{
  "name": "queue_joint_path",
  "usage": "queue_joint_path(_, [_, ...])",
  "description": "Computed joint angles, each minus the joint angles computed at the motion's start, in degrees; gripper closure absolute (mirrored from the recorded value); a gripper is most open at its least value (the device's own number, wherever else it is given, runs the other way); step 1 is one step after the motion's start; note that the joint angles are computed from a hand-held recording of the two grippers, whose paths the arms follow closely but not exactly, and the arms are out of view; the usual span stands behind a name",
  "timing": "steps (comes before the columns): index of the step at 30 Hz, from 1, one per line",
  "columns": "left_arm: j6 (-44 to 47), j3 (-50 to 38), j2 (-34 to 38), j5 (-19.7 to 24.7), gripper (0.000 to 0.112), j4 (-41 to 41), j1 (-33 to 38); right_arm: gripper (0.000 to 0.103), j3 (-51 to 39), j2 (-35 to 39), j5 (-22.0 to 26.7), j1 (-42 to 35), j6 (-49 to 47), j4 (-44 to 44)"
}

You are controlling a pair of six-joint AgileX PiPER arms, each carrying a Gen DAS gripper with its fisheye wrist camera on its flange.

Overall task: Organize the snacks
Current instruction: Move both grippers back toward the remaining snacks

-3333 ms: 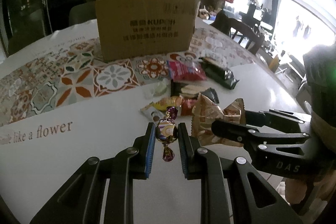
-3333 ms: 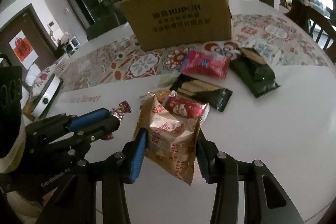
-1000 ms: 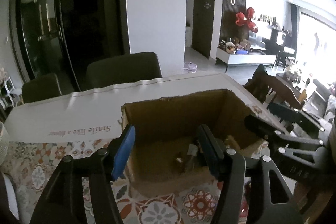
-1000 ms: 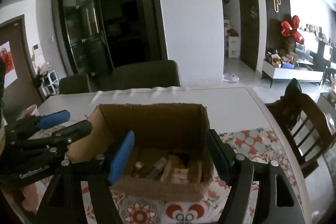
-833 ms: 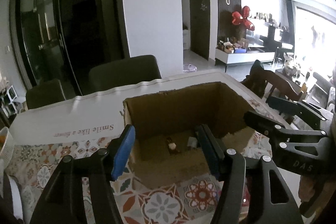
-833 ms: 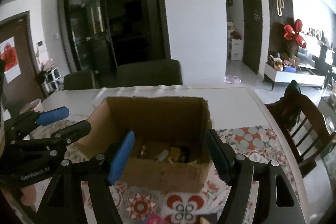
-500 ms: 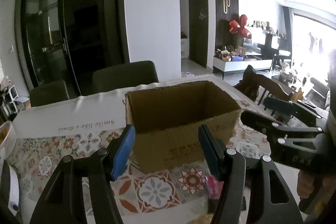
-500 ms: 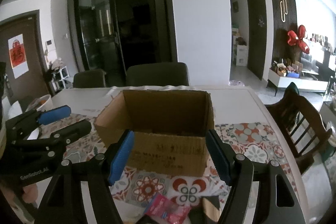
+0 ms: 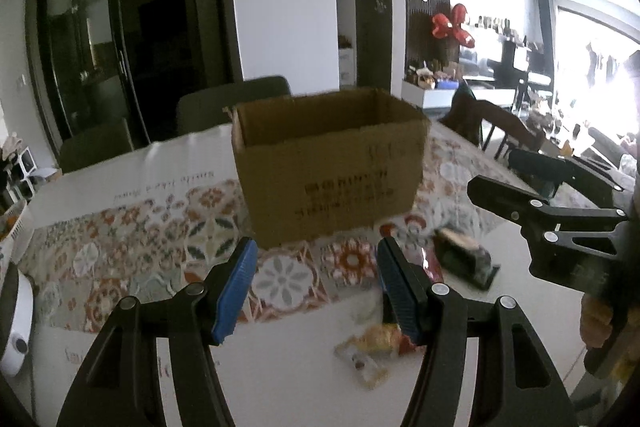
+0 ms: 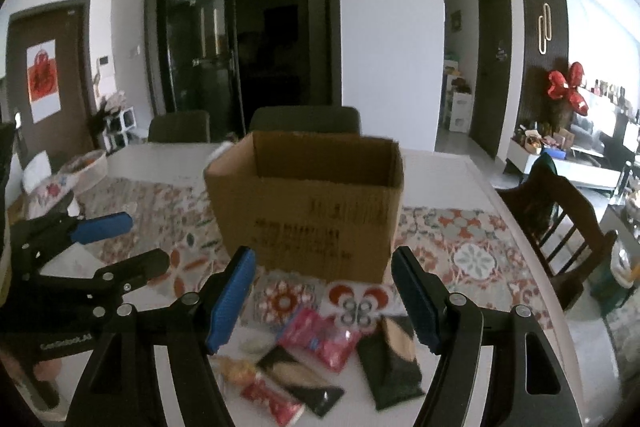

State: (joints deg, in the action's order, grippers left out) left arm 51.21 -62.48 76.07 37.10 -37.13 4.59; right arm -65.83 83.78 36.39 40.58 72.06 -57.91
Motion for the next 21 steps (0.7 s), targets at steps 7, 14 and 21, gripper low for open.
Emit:
queue_joint_path(7, [2.97, 6.08, -2.38, 1.39, 0.051, -0.61, 1.46, 0.032, 5.15, -1.89, 0.65, 3.85, 1.49, -0.06])
queue_joint_path(14, [2.49, 9.73, -1.84, 2.80, 0.051, 1.40, 1.47, 0.032, 8.21, -1.62, -0.43, 5.40, -0.65, 3.05])
queue_joint_path(21, [1.63, 10.64, 1.72, 3.50, 0.052, 3.37, 0.89, 0.033, 9.48, 0.89, -3.12, 4.83, -7.10, 9.27])
